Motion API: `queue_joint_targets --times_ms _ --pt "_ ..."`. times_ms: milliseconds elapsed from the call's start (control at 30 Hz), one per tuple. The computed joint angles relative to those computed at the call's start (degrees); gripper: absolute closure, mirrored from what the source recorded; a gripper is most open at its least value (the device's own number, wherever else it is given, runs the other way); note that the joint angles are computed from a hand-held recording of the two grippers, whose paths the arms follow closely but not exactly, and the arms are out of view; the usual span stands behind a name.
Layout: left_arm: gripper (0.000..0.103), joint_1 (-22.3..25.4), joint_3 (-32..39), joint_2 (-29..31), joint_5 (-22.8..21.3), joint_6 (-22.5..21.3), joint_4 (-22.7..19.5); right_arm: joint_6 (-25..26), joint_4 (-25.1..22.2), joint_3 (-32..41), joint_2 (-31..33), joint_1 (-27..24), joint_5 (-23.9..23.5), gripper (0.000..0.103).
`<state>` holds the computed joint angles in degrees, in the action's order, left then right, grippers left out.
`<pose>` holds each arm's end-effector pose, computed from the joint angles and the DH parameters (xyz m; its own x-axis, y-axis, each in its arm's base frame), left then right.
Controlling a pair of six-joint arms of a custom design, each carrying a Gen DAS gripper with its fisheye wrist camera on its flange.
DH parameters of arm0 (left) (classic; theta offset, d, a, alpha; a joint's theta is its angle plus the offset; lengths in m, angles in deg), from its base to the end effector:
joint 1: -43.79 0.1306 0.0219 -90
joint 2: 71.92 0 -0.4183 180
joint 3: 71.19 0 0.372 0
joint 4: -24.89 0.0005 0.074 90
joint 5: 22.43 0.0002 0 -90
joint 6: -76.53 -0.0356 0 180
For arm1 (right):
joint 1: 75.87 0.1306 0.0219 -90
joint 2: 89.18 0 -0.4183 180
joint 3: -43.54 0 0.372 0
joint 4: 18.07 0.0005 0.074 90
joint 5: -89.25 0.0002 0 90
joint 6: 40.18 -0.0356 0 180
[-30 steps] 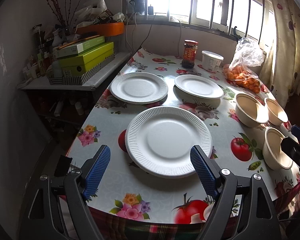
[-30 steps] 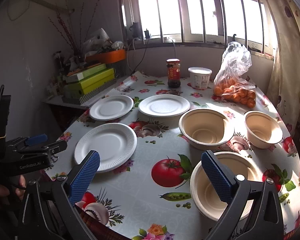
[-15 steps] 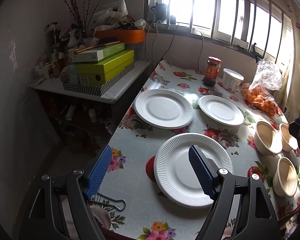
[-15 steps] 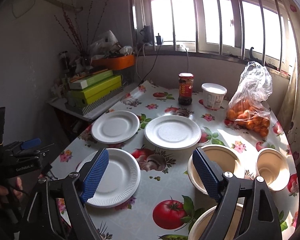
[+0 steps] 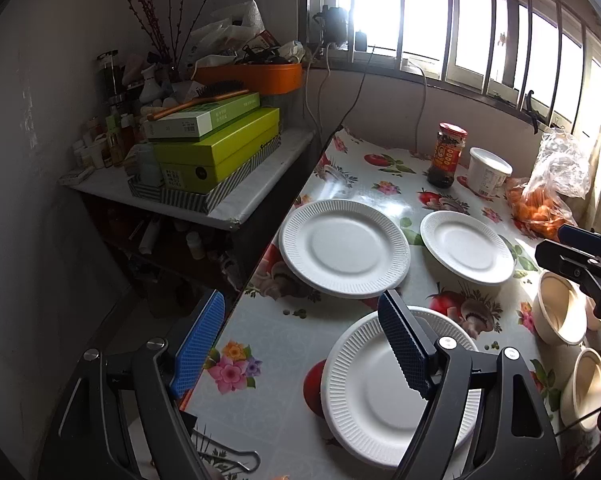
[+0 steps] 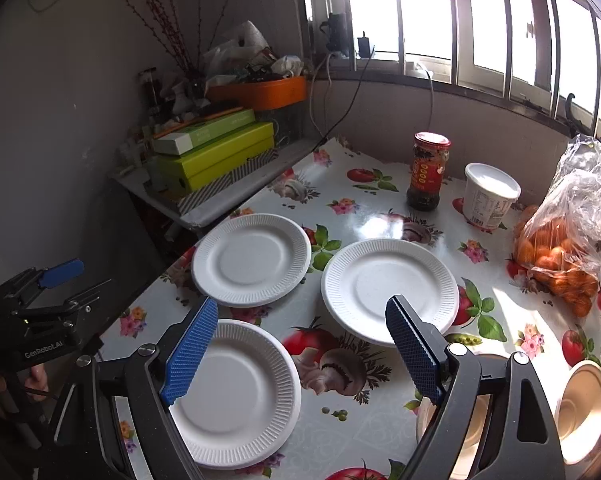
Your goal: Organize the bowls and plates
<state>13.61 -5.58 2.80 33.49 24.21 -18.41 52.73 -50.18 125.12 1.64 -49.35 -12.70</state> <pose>0.3054 -0.1551 0.3931 -0.6160 -0.2274 -0.7542 -0.3230 0.9461 -0.0215 0.4234 0.2190 0.4171 -0.5611 -0.3355 -0.7567 -0.6052 0.7900 0.0985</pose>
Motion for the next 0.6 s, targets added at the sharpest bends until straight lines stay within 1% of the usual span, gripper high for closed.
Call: queue_joint_targets --times_ms 67,167,200,233,300,367,433,467,500,533,600 --pt "0.023 1.9 0.3 0.8 2.8 -0.6 1.0 0.1 -2.9 3.2 3.0 -0.7 -1.9 0.016" --pt "0.023 5.2 0.4 1.7 9.0 -1.1 2.9 0.9 -7.2 8.1 7.4 -1.5 -3.6 0.016" --pt "0.023 5.8 0.5 2.2 9.7 -1.2 3.1 1.4 -7.7 9.2 8.4 -1.4 -3.1 0.016" --pt "0.023 6.3 1.2 3.1 9.4 -1.4 2.2 2.2 -8.0 10.2 9.4 -1.5 -2.8 0.016" --pt "0.023 6.9 2.7 5.2 8.2 -2.5 0.2 5.2 -10.1 13.2 12.0 -1.6 -3.5 0.016" --pt "0.023 7.9 3.7 6.8 8.0 -3.7 -0.1 7.1 -12.4 16.5 14.9 -1.7 -4.3 0.016" --pt "0.023 10.1 4.2 8.0 11.2 -3.1 0.3 7.5 -14.3 20.0 18.0 -1.8 -4.2 0.016" --pt "0.023 11.3 4.3 8.4 13.4 -1.7 0.2 7.4 -15.0 21.7 19.5 -1.8 -4.0 0.016" --pt "0.023 12.2 3.9 8.3 15.3 -0.8 1.3 7.2 -15.7 23.1 20.7 -1.8 -4.0 0.016" --pt "0.023 12.8 3.5 8.2 16.1 -0.6 2.3 7.1 -16.5 24.5 21.9 -1.9 -4.1 0.016" --pt "0.023 13.0 4.0 9.1 14.6 -0.5 1.3 7.5 -18.2 27.1 24.2 -1.8 -3.9 0.016"
